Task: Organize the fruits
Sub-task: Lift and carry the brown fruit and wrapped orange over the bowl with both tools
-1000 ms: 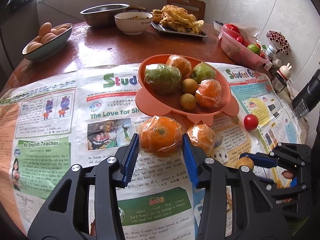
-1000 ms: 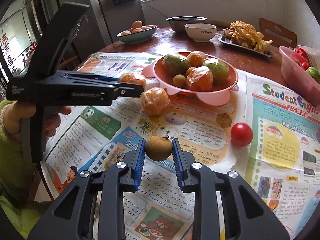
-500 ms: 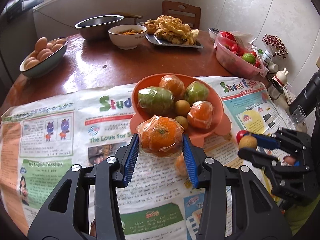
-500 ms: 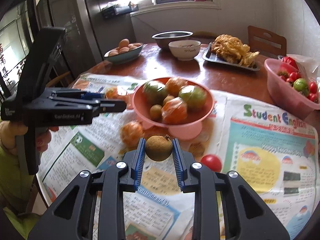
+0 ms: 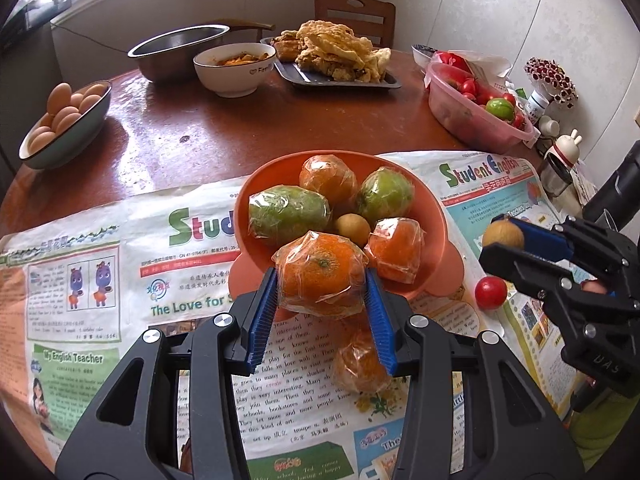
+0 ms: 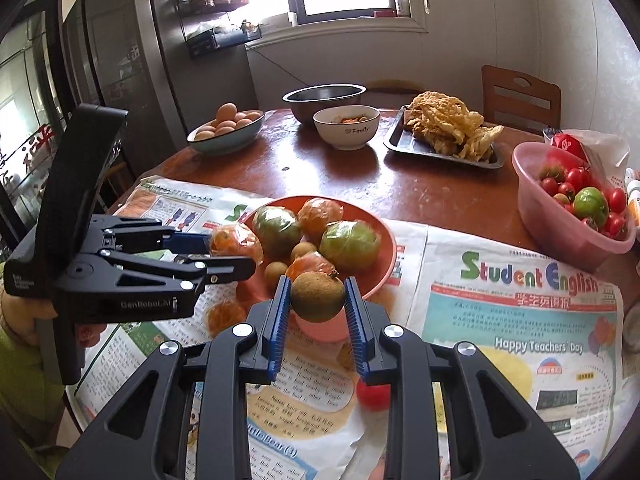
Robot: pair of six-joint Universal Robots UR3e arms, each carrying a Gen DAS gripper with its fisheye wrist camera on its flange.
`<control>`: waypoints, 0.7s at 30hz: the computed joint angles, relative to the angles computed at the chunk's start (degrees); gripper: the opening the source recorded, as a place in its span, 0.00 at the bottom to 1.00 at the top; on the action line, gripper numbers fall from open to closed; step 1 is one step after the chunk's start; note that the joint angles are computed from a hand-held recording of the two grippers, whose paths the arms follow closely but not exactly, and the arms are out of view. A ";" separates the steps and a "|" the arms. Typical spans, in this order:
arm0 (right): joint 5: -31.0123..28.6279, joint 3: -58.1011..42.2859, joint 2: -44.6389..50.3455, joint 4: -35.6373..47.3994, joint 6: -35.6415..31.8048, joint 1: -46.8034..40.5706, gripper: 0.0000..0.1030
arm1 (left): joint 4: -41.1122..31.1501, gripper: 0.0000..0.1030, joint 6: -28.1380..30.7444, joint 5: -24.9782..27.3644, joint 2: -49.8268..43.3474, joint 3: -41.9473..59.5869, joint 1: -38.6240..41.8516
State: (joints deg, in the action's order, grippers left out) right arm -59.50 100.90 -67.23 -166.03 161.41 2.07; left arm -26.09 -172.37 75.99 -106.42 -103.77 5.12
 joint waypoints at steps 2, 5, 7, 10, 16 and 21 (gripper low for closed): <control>-0.23 -1.29 0.79 0.50 0.21 0.06 0.25 | -0.12 0.34 -0.20 0.28 -0.71 0.65 -0.11; -0.78 -2.72 1.81 0.87 0.27 0.35 0.25 | 0.04 0.34 -0.31 0.56 -1.34 1.19 -0.21; -1.17 -3.75 2.62 1.09 0.30 0.56 0.25 | -0.08 0.34 -0.42 0.60 -1.68 1.69 -0.23; -1.43 -5.21 3.84 1.46 0.47 0.67 0.25 | -0.23 0.34 -0.49 0.75 -2.14 2.34 -0.29; -2.74 -8.44 6.72 2.39 1.17 1.08 0.25 | -0.29 0.34 -0.54 0.82 -2.99 3.37 -0.34; -2.99 -9.83 7.91 2.97 1.51 1.21 0.25 | -0.35 0.34 -0.47 0.65 -3.48 3.80 -0.22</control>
State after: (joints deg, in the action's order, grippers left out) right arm -62.48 91.06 -59.32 -163.06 162.92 3.29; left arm -26.44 -172.84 76.64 -109.91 -99.97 4.91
